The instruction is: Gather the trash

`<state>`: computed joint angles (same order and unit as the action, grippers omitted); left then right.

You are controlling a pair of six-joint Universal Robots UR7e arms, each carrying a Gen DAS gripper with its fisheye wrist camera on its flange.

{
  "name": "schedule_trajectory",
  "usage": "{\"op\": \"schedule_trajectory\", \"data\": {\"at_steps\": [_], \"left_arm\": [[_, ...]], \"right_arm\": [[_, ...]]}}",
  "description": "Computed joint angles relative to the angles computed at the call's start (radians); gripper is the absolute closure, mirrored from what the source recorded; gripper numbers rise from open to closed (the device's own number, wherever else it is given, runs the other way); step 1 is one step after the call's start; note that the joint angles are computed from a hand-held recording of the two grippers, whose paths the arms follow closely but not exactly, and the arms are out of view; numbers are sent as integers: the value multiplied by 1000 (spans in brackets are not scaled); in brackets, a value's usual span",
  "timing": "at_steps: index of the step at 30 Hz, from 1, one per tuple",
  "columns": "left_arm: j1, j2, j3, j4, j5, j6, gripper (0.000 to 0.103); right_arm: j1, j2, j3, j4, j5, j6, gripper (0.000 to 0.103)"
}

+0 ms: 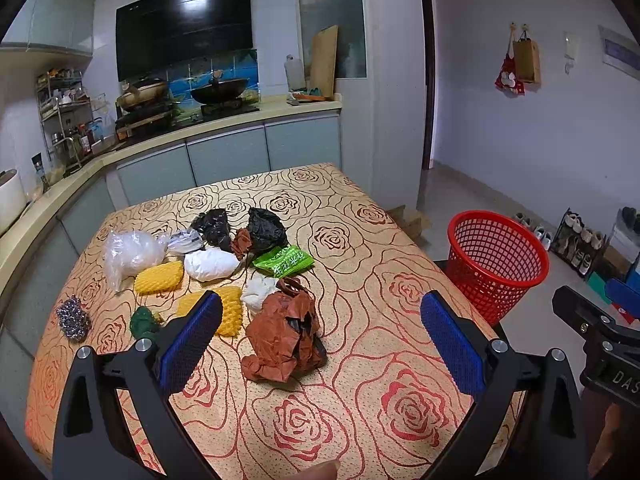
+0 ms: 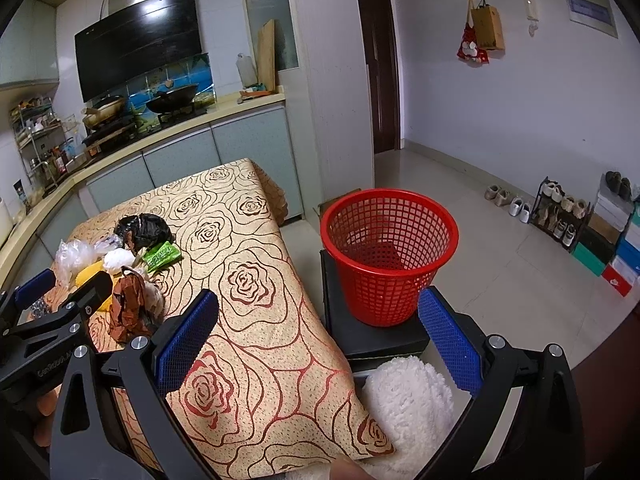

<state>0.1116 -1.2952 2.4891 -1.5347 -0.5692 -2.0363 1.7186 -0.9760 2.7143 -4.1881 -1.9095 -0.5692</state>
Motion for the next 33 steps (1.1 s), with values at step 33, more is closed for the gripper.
{"op": "schedule_trajectory", "data": {"at_steps": [33], "left_arm": [[39, 7, 23, -100, 13, 93, 7]], "right_arm": [[-25, -2, -33, 75, 14, 1, 6]]}}
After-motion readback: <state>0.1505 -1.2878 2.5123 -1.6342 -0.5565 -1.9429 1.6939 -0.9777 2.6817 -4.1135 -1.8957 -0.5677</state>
